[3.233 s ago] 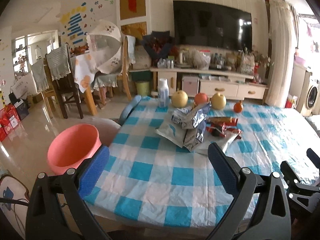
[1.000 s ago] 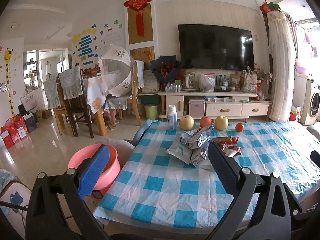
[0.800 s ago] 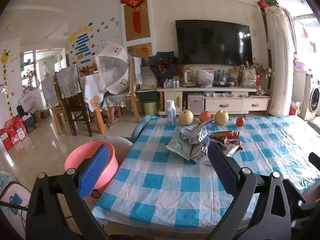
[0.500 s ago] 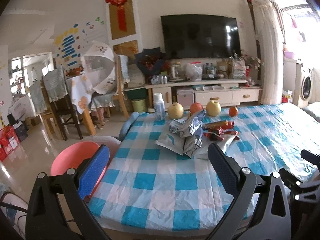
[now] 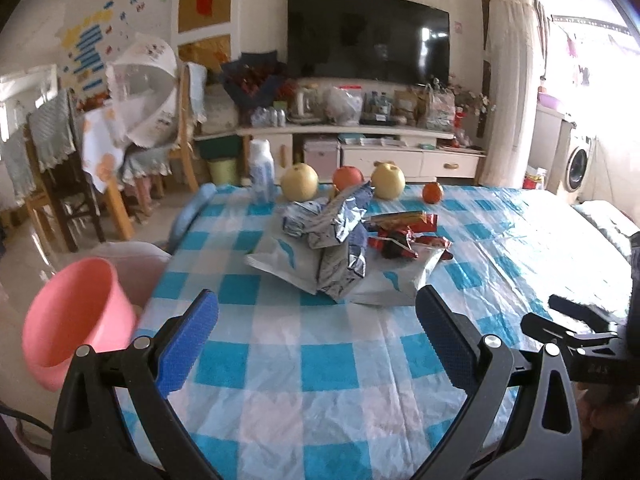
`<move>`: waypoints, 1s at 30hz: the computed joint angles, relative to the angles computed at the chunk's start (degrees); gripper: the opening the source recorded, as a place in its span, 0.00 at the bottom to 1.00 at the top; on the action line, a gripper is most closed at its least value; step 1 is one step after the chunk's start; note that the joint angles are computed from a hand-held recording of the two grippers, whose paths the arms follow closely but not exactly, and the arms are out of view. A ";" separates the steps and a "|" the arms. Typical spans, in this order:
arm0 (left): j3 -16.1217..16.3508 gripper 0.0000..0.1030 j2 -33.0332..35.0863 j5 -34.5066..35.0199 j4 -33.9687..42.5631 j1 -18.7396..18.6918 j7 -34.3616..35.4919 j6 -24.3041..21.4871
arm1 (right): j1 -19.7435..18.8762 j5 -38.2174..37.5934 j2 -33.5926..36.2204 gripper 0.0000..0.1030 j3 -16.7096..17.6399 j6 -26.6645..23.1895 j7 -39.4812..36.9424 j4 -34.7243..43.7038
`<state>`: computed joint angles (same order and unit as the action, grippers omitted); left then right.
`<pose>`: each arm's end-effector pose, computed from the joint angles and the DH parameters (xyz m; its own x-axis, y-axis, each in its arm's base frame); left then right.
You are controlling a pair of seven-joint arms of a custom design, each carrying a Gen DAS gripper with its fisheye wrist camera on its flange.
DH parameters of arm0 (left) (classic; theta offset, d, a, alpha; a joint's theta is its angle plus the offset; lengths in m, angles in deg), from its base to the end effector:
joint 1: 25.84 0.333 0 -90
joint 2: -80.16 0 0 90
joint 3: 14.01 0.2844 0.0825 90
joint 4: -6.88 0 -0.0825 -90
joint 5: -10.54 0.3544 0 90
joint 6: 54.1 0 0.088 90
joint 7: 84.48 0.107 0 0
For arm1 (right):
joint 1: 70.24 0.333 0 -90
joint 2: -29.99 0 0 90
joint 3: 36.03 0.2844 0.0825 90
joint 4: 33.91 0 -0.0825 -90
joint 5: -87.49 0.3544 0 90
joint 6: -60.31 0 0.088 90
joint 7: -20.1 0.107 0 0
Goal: Collect trash
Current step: 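Reach the left gripper into the pile and grasp the blue-printed snack bag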
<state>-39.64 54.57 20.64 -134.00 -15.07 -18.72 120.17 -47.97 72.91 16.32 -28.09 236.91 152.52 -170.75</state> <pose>0.4299 -0.1514 0.5437 -0.0715 -0.9974 0.0113 -0.5335 0.0286 -0.8453 0.4131 0.2686 0.5069 0.1971 -0.9201 -0.3384 -0.6733 0.1238 -0.7289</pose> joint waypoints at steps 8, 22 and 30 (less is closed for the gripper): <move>17.12 0.96 14.42 -17.28 11.65 -18.24 17.08 -0.61 | 19.03 32.45 8.00 0.95 -16.15 0.27 -28.08 7.45; 16.99 0.96 35.15 -15.31 39.31 -17.57 28.21 -15.54 | 9.80 70.13 21.66 0.66 -7.55 -11.08 -58.14 26.49; 17.35 0.96 45.64 -17.49 53.65 -17.04 30.08 -24.45 | 4.34 67.01 26.85 0.63 -3.11 -14.60 -53.28 32.69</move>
